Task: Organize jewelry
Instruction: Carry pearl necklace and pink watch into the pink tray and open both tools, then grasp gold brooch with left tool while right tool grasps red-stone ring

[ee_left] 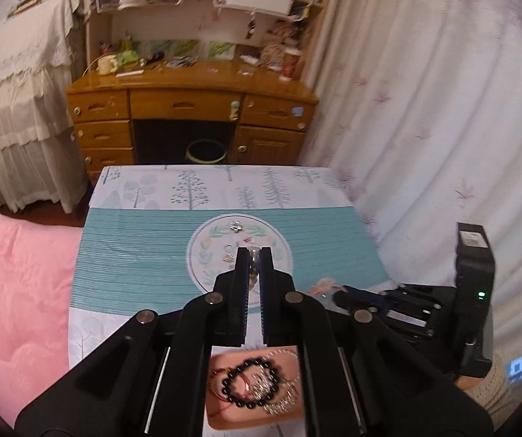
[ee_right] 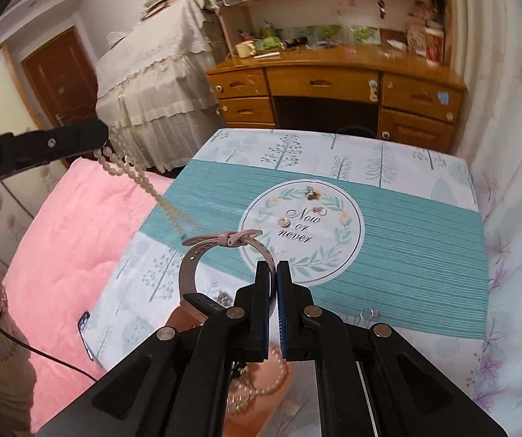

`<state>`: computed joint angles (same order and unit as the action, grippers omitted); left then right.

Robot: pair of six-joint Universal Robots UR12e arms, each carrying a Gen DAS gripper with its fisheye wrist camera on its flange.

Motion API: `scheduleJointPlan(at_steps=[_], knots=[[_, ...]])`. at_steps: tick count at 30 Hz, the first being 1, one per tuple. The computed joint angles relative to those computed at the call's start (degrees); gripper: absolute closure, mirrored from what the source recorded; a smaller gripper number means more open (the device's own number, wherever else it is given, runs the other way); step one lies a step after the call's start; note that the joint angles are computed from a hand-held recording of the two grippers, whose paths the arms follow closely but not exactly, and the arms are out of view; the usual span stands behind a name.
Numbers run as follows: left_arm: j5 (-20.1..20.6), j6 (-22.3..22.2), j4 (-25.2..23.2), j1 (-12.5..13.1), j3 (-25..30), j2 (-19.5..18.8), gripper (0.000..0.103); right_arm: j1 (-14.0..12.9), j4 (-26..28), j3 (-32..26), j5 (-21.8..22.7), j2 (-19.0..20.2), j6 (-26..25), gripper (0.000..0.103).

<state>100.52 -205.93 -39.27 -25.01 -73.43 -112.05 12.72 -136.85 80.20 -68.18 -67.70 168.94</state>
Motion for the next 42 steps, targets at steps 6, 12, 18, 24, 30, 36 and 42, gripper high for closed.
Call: scheduleJointPlan(at_steps=[6,12,18,24,30,36,42], knots=[[1.6,1.2,1.5,-3.0,-3.8,1.7,0.100,0.2,-0.4,5.7,-0.2,-3.7,-2.8,0.099],[1.1,-1.3,2.8,-4.1,-8.0,1.2,0.100,0.4,-1.4,10.7,-2.0,-5.0,-4.4,0.099],[0.8,-4.8,5.0,-4.8,-11.7,-0.2,0.100,0.9,-3.6,14.0,-4.2,-4.7,-5.3,0.099],[2.4,-7.8,2.9,-5.0,-13.5,-1.9,0.100,1.1,-2.3,14.6,-2.3,-2.9,-4.9,0.099],[-0.1,-8.9,-0.5,-3.9,-14.8,-2.6,0.100,1.6,-3.4,14.2,-3.7,-1.3,-5.6,0.092],[-2.3,-9.8,1.6,-2.2,-15.7,-2.1,0.079,0.8,-3.9,13.5,-2.0,-0.9,-3.9,0.077],[-1.8,-8.5,3.6,-1.5,-15.4,-2.1,0.060,0.3,-5.0,13.0,-0.8,-1.1,-2.5,0.065]])
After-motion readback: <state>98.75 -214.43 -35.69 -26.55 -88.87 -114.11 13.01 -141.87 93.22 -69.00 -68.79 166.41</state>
